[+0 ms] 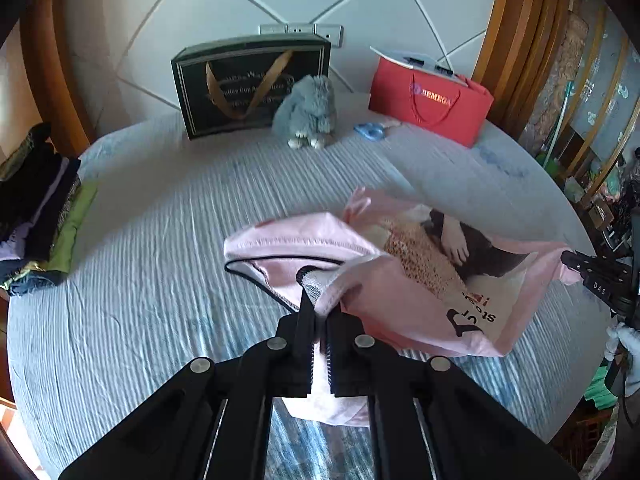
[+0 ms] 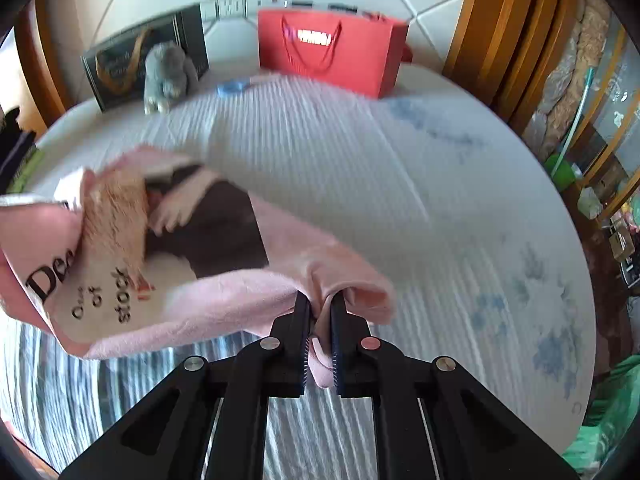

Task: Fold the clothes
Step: 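Lift the T-shirt with both grippers, shake it out and lay it flat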

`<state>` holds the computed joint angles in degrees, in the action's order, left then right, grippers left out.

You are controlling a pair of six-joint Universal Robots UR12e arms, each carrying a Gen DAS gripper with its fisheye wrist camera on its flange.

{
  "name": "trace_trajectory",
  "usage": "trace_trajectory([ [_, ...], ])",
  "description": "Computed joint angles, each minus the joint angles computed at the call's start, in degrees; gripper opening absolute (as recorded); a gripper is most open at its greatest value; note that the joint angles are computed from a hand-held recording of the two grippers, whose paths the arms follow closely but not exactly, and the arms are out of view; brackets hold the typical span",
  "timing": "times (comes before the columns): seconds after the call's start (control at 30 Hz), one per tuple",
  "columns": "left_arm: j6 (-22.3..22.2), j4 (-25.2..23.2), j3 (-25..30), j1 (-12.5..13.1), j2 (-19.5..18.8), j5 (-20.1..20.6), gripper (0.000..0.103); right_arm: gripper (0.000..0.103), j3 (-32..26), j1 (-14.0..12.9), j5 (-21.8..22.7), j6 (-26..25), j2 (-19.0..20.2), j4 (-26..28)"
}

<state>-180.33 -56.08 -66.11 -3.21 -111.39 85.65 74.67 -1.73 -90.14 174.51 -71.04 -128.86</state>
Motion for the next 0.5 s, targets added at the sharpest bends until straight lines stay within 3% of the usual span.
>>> trace_trajectory([
  [0.13,0.50,3.55,2.51,0.22,-0.13,1.55,0.003,0.008,-1.71,-0.38,-0.18,1.43,-1.22,-9.22],
  [0.23,0.69,2.81,3.21,1.10,0.42,-0.36,0.003,0.007,-2.39,-0.75,-3.14,1.93,-2.37,-13.49],
  [0.3,1.84,0.12,3.85,1.36,0.09,-2.36,0.005,0.007,-3.51,-1.50,-2.93,2.37,-2.65,-11.16],
  [0.37,1.93,-2.48,2.95,1.43,0.33,-3.74,0.027,0.008,-3.39,-2.61,-0.15,3.50,-2.86,-6.53],
  [0.4,1.72,-3.59,2.46,1.38,0.19,-3.47,0.056,0.013,-2.75,-3.10,1.02,4.09,-3.07,-4.80],
  [0.43,1.39,-4.06,1.62,1.25,0.19,-2.63,0.067,0.027,-2.03,-3.54,2.09,4.58,-3.26,-3.10],
  [0.47,1.09,-4.80,0.87,1.22,0.20,-1.93,0.067,0.040,-0.80,-3.76,2.67,4.80,-3.54,-1.65],
  [0.5,0.76,-5.58,0.15,1.18,0.21,-1.23,0.067,0.062,0.37,-3.98,3.26,4.99,-3.77,-0.19],
])
